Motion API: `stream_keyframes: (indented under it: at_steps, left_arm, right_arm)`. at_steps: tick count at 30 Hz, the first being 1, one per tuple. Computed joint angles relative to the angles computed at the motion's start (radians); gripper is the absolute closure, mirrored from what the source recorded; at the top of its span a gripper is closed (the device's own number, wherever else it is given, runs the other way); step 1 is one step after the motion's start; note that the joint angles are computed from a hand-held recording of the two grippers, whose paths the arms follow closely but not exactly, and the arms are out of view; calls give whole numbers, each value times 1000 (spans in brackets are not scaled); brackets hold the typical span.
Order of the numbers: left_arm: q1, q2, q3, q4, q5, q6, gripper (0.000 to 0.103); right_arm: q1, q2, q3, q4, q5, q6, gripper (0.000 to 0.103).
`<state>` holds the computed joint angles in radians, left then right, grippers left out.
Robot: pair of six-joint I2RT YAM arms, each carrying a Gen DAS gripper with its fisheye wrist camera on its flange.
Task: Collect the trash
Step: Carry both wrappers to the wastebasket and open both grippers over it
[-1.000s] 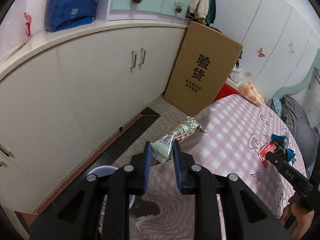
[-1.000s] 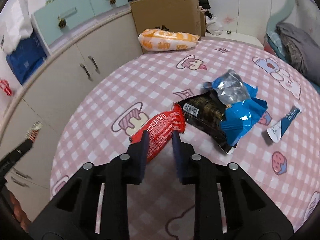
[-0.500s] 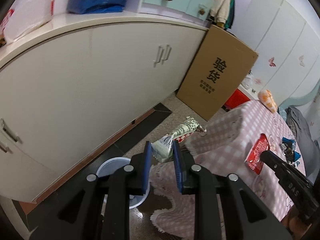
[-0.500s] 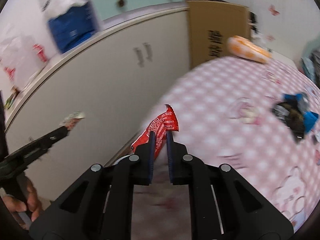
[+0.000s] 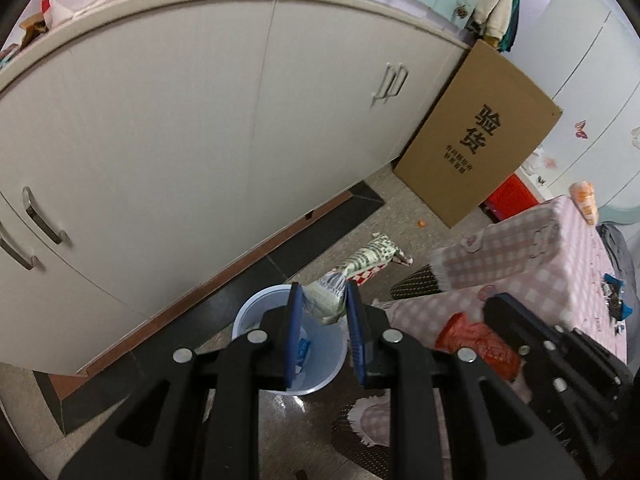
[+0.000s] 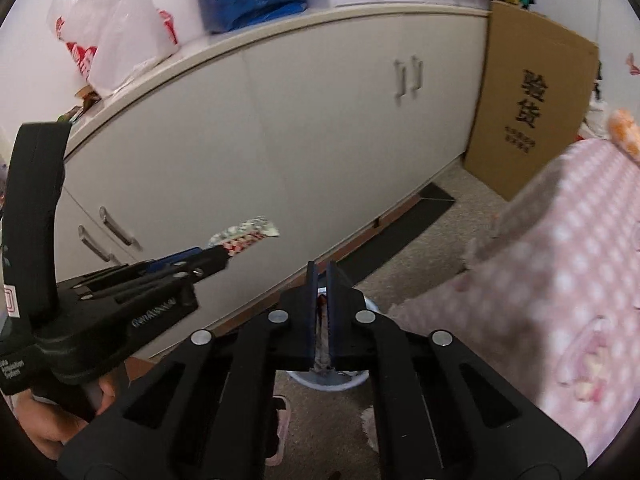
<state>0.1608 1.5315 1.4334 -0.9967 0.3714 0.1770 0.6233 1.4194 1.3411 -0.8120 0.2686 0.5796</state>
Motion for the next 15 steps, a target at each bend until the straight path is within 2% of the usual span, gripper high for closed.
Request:
stream_keyframes:
  at_steps: [2,7,15]
  left_arm:
    - [-5,14,-11,10,-17,7,82]
    - [-6,62,-24,30,-38,10,81]
    - [-9,102,-28,41,-58,4,81]
  right_arm:
    - [-11,28,-31,59,-37,14,99]
    - [-13,68,-67,157,-54,11,98]
    - [-5,97,-68,150,-47,20,98]
